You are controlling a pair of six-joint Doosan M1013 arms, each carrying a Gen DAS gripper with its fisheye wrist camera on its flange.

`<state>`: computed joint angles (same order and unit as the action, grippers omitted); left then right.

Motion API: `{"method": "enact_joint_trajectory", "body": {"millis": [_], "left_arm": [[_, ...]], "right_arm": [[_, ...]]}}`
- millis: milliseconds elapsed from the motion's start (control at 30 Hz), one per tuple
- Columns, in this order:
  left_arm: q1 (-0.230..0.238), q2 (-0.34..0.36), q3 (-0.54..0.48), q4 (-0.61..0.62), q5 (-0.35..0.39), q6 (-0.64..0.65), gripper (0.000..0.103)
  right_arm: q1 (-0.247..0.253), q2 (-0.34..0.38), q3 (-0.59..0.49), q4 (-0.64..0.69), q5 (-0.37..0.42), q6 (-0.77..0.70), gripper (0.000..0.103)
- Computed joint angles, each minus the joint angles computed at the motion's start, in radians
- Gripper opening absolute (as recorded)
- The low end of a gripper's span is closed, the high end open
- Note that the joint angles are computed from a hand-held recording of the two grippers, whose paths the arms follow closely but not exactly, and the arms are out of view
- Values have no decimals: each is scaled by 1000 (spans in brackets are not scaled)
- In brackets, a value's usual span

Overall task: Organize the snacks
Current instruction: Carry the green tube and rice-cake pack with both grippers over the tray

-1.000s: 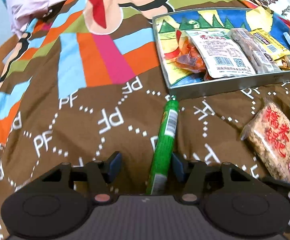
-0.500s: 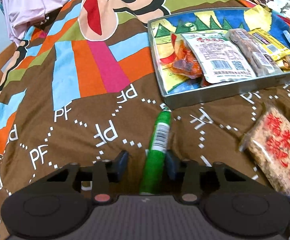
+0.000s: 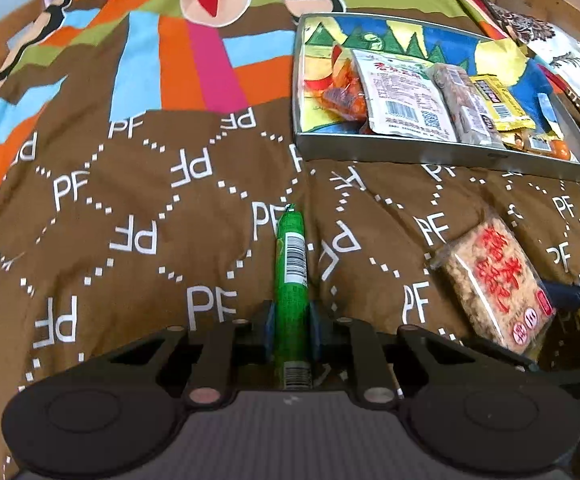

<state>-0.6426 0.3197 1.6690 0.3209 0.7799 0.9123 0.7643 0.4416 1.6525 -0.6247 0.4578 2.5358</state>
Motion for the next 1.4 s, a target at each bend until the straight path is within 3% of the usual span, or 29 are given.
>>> {"method": "enact_joint_trajectory", "body": {"millis": [367, 667, 867, 1033, 1200, 1400], "left_arm": [[19, 41, -25, -23, -12, 8, 22], [8, 5, 8, -27, -30, -23, 19], [25, -48, 61, -221, -107, -7, 19], [47, -65, 95, -477, -142, 128, 19], [32, -89, 119, -468, -175, 125, 19], [42, -113, 155, -667, -249, 301, 19]], "right_arm": [[-4, 17, 6, -117, -48, 53, 80], [-2, 8, 9, -102, -37, 59, 75], [12, -14, 26, -104, 0, 73, 75], [30, -30, 40, -95, 20, 96, 75], [51, -58, 64, -152, 58, 186, 75], [71, -103, 112, -297, 75, 393, 75]]}}
